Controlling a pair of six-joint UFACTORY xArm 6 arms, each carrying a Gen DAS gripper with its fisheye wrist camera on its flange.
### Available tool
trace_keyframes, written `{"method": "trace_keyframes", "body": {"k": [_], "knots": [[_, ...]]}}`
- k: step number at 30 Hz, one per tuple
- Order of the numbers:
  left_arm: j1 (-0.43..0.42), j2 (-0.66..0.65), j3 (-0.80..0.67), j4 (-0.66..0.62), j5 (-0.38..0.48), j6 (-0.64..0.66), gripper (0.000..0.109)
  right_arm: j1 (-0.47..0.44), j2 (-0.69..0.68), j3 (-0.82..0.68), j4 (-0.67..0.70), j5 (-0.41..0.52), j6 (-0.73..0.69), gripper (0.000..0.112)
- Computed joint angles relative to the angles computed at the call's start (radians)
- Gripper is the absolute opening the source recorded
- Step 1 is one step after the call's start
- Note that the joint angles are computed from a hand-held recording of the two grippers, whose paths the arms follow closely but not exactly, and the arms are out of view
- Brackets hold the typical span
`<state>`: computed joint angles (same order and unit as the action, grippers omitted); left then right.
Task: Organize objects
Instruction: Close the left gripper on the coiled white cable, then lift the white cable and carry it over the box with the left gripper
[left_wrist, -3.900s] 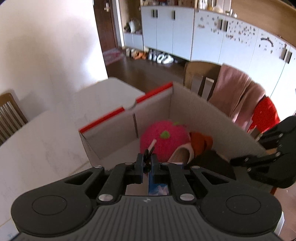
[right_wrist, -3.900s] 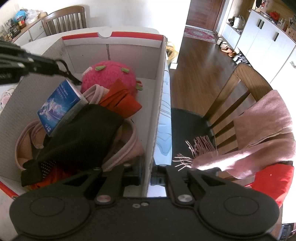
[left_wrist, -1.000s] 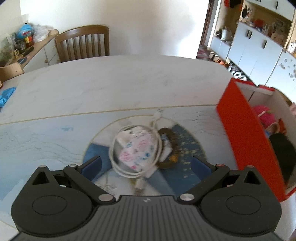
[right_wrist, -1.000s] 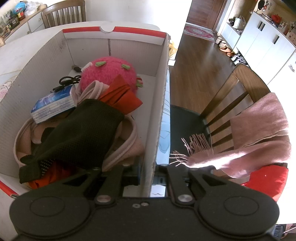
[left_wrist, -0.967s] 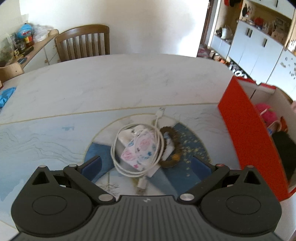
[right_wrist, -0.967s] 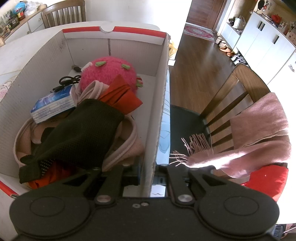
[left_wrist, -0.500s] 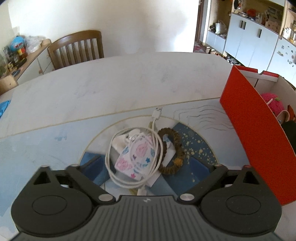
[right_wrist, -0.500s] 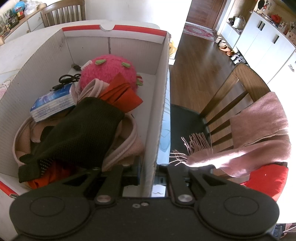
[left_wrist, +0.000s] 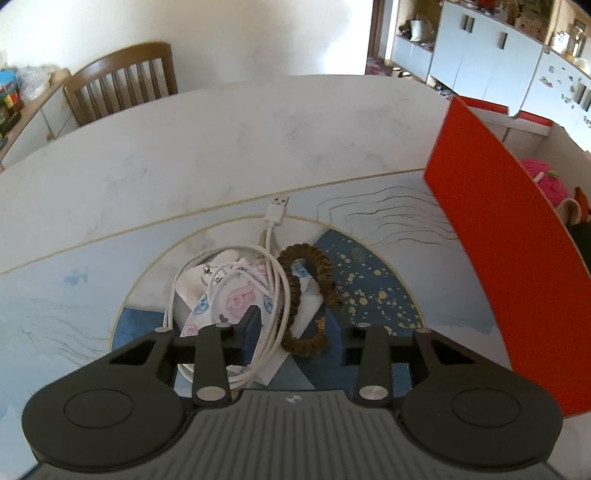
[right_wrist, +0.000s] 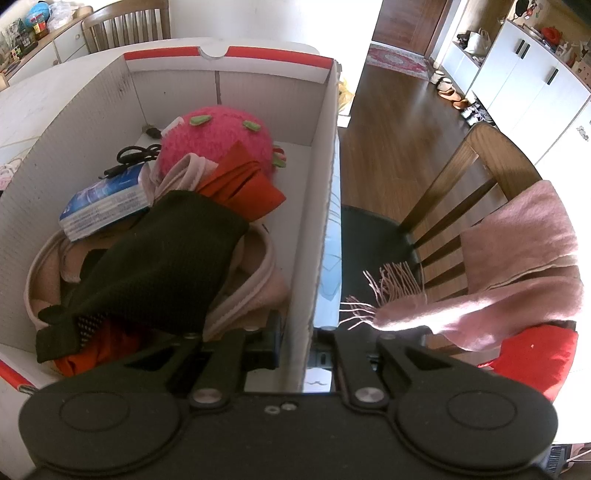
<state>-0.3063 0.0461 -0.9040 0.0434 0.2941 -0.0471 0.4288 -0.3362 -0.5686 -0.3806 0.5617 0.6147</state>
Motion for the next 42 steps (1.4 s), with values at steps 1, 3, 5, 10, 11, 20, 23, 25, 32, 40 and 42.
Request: {"method": "trace_keyframes", "body": {"k": [1,3,5,10,11,20,23,25,32,40,42], "knots": [[0.003,0.008,-0.007,0.006,0.005,-0.008,0.034,-0.002,-0.002,0.004,0.001,-0.002,-0.003,0.009],[0.006,0.02,-0.018,0.014,0.018,-0.02,0.033,-0.001,0.001,0.004,0.001,-0.005,0.0,0.009],[0.007,0.033,-0.028,-0.002,0.029,-0.012,0.032,0.0,0.008,0.004,0.0,-0.009,0.003,0.009],[0.01,0.048,-0.041,-0.035,0.043,0.007,0.02,0.005,0.032,-0.012,-0.006,-0.011,0.014,0.008],[0.012,0.049,-0.044,-0.035,0.045,0.002,0.017,0.005,0.032,-0.011,-0.006,-0.012,0.013,0.008],[0.027,0.03,-0.025,-0.135,0.02,0.042,0.005,0.006,0.032,-0.013,-0.006,-0.01,0.014,0.008],[0.032,0.003,-0.008,-0.204,0.008,0.092,0.004,0.007,0.032,-0.014,-0.006,-0.009,0.015,0.008],[0.039,-0.015,0.003,-0.24,0.001,0.112,0.004,0.007,0.033,-0.016,-0.005,-0.008,0.014,0.008],[0.057,-0.111,0.051,-0.406,-0.007,0.208,0.004,0.007,0.033,-0.017,-0.005,-0.007,0.014,0.007],[0.088,-0.204,0.077,-0.515,-0.013,0.252,0.004,0.006,0.03,-0.019,-0.003,-0.002,0.006,0.007],[0.091,-0.224,0.077,-0.552,-0.01,0.272,0.004,0.006,0.03,-0.02,-0.003,-0.001,0.004,0.007]]}}
